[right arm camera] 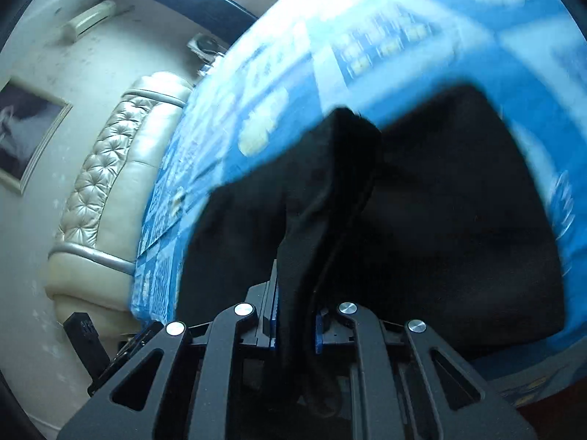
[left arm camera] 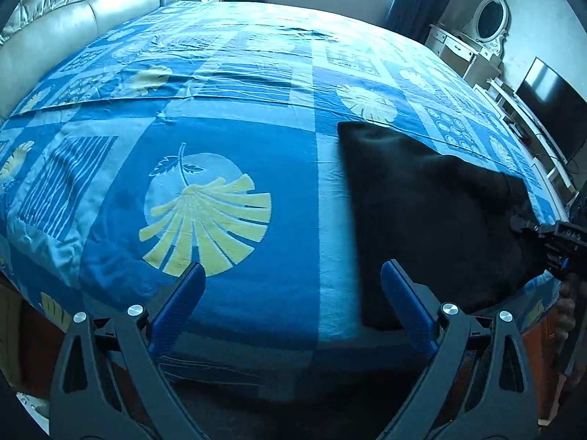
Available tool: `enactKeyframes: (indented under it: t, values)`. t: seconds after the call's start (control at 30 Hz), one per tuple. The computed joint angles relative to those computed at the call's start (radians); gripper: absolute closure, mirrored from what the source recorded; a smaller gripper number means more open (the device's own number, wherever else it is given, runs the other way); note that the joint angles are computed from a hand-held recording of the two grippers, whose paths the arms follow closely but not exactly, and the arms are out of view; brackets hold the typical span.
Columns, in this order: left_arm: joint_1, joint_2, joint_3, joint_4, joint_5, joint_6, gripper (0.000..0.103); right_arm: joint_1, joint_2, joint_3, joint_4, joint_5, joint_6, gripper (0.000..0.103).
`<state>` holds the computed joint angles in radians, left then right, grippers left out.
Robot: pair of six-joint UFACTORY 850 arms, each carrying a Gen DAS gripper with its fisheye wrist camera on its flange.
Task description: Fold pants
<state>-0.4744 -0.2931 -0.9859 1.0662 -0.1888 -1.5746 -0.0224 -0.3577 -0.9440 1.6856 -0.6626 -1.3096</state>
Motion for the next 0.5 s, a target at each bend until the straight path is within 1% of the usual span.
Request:
enactKeyframes:
  t: [0.1,0.23,0.37,0.43,0.5]
  values:
    - [-0.006,-0.008,-0.013,-0.007,0.024,-0.008,0.007,-0.020,0.038,-0.003,0.005,0.023,-0.041,0.090]
    - [-0.026,-0.038,-0.050,-0.039,0.036,0.019,0.007,-0.053,0.041,-0.024,-0.037,0.056,-0.029,0.090]
    - [-0.059,-0.078,-0.093,-0.046,0.002,0.043,0.007,-0.085,-0.004,-0.048,-0.095,0.074,0.006,0.090]
    - [-0.074,-0.100,-0.114,-0.071,-0.021,0.083,0.007,-0.090,-0.024,-0.047,-0.098,0.085,0.019,0.090]
    - [-0.085,-0.123,-0.137,-0.121,-0.039,0.152,0.007,-0.099,-0.054,-0.050,-0.095,0.078,0.029,0.090]
